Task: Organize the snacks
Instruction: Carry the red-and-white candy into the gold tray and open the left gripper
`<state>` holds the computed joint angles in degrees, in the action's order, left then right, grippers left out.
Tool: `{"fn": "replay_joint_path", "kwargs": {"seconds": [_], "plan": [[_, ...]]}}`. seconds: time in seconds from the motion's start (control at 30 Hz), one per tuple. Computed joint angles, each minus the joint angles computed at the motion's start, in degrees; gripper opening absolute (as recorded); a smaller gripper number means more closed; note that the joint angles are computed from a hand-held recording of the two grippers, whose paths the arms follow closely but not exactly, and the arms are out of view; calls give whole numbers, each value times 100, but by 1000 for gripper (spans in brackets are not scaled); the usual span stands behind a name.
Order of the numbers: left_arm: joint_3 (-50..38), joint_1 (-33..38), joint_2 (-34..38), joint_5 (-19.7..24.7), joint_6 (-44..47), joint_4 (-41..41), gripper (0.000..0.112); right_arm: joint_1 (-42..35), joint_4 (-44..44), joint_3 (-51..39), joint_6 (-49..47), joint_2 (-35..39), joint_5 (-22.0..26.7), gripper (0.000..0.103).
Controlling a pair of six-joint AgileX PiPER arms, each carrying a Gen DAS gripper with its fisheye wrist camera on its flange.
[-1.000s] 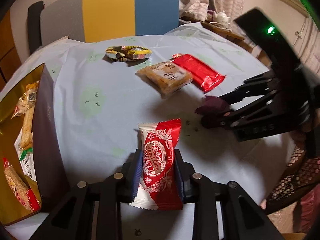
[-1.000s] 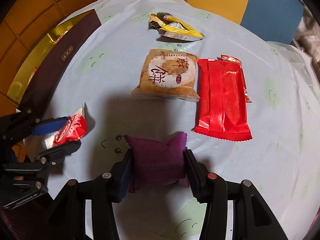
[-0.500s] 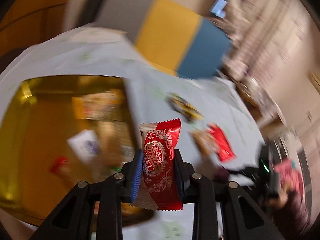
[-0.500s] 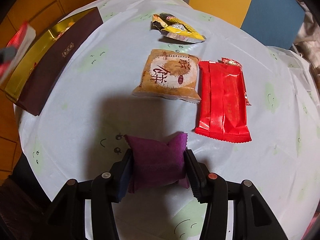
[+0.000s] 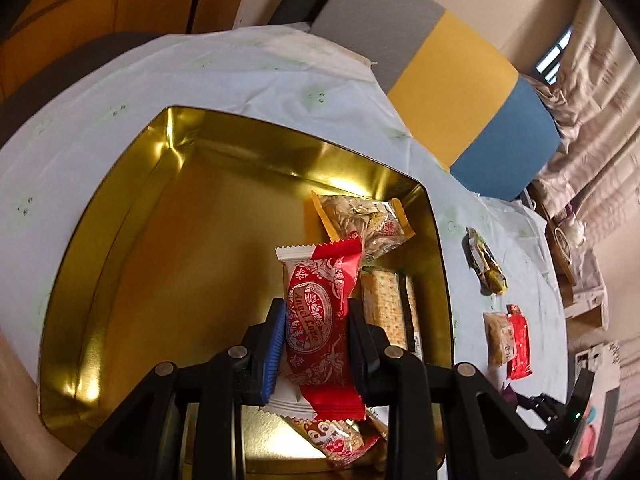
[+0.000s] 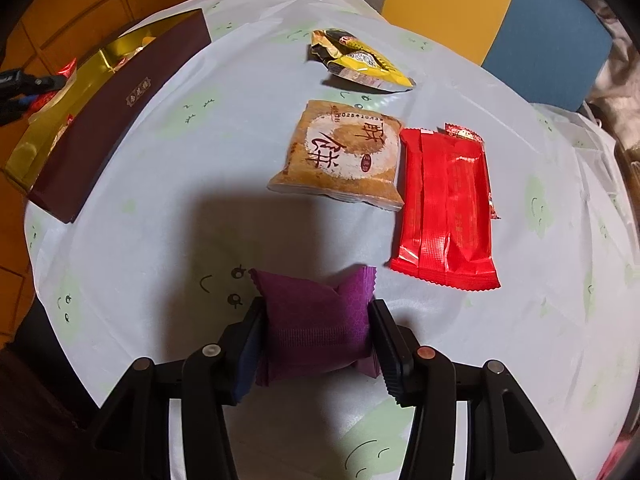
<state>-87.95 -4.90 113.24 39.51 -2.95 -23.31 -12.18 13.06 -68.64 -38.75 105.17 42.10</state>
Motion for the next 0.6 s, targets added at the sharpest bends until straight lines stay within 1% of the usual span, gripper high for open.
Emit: {"fn": "replay_joint_path", "kwargs": {"seconds": [0.17,0.37,0.53,0.6], "plan": [[-368,-69,215,146,-294,391,30,58,-90,51,9,-31,-104,52],[-997,-48,571,423,-602,620,30,117,-165,121,65,-74,-186,53],[-1697,-112,1002,708,-904,1081,30,174,-210,211,124,-152,-226,53],[-2135,-135,1291,921,-1010,1278,30,173,-222,215,116,-163,-232,53]]}}
